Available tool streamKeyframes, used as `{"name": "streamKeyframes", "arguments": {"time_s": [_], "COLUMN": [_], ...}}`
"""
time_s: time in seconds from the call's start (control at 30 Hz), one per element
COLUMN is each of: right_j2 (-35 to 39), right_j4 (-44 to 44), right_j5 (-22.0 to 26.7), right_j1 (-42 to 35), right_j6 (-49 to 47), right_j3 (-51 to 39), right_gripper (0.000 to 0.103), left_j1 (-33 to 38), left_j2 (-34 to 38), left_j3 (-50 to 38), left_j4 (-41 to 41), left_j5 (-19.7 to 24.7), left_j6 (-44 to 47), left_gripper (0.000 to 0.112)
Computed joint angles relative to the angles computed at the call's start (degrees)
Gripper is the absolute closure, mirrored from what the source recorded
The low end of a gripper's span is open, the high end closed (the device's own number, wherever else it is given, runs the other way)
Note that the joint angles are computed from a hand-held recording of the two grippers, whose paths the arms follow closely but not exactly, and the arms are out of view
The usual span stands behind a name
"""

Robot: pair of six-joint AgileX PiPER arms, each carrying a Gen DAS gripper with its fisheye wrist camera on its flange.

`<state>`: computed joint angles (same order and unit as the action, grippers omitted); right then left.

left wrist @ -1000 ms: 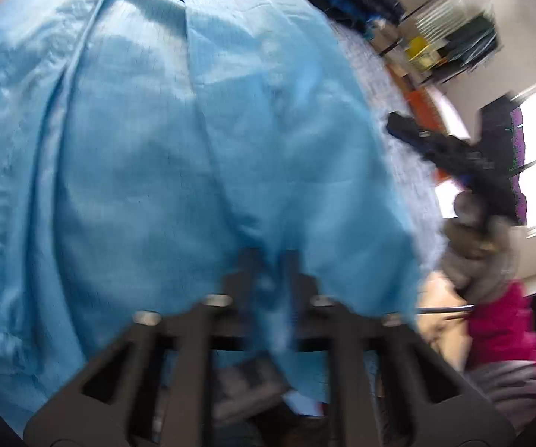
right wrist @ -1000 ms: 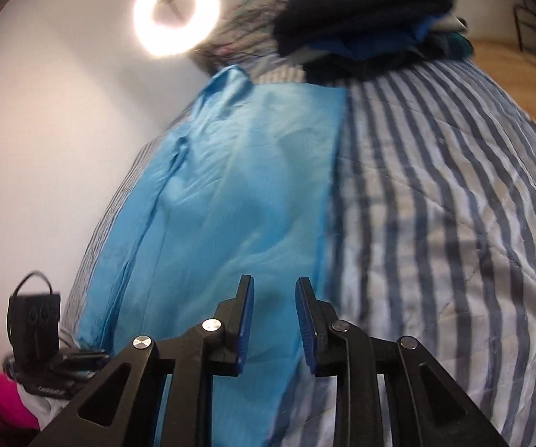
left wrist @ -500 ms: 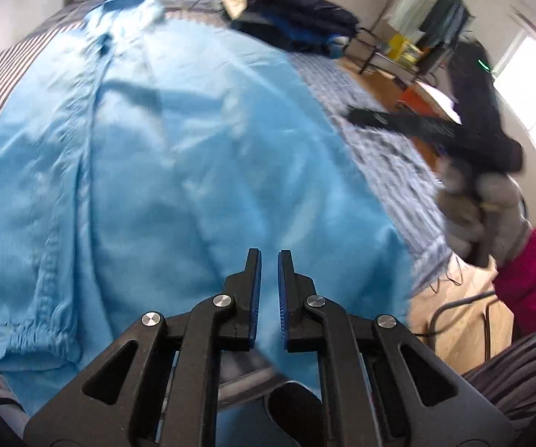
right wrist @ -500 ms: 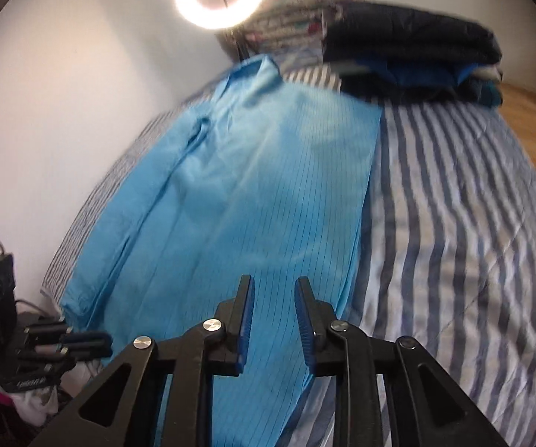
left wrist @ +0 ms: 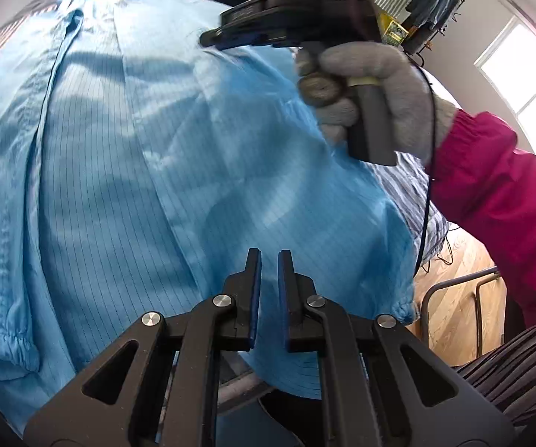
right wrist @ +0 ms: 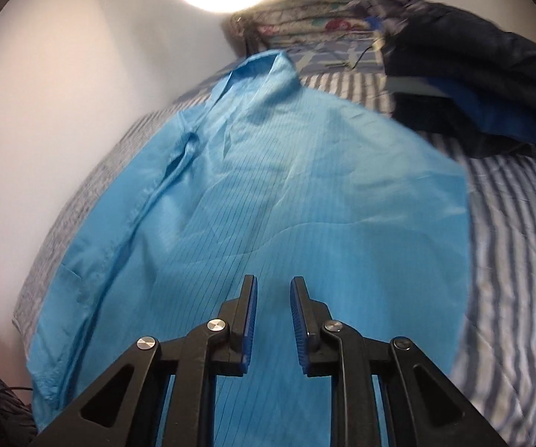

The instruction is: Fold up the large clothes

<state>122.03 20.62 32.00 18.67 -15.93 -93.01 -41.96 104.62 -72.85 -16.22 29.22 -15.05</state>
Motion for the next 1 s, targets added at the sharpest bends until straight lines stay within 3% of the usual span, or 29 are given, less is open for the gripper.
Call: {"name": "streamKeyframes", "arguments": {"time_s": [0.1,0.2,0.3,0.4,0.47,0.57,0.73,0.8,0.87,0.9,1.0], "right_j2": [2.33,1.26,-6.03,-12.79,-18.4,-24.78,-32.44,-36.13,-39.65,-40.92,-39.67], "right_j4": [-2.9,-2.2,3.25,11.12,12.09,21.39,27.73,32.18,38.14,41.09,46.62], "right_j5": [-1.46,0.83,-0.32,2.41,1.68,1.66,-1.06,-1.11,-0.46,0.5,5.78], "right_j1": [0.93,0.11,-1.4,-4.51,-6.15,-10.54,-13.35,-15.22,-18.67,-21.17,-28.6], "right_j6": [2.69,4.18,-3.11,-12.4,-14.6,-23.0,-30.17,-34.08,-38.35,-40.64,-45.4], "right_j3": [-1.0,-1.38,6.48,15.03,23.24,34.94,50.06,54.08,57.6,59.12,60.54], "right_gripper": [0.085,0.087,0.084,0.083,0.083,0.082,0.082,0.081,0.069,0.058,0.056], "left_j1": [0.25,0.23,0.39,0.42,0.12,-0.38,-2.89,-3.39,-2.71,-2.43,-2.88], "left_j2": [0.97,0.74,-0.3,-1.33,-1.31,-0.01,5.49,5.73,6.0,5.66,3.13], "left_j3": [-0.28,-0.09,-0.07,0.26,0.12,-1.26,-5.78,-5.69,-7.58,-7.81,-7.39], "left_j4": [-0.37,-1.28,-2.84,-5.3,-7.92,-12.67,-8.6,-6.85,-7.33,-7.9,-5.93], "left_j5": [0.34,0.49,-0.4,-1.51,-1.85,-0.67,3.98,3.06,5.53,5.69,3.25], "left_j6": [0.92,1.69,3.02,4.93,7.15,12.92,12.09,11.5,11.21,11.07,8.55], "left_gripper": [0.107,0.107,0.107,0.107,0.107,0.107,0.107,0.107,0.107,0.107,0.107]}}
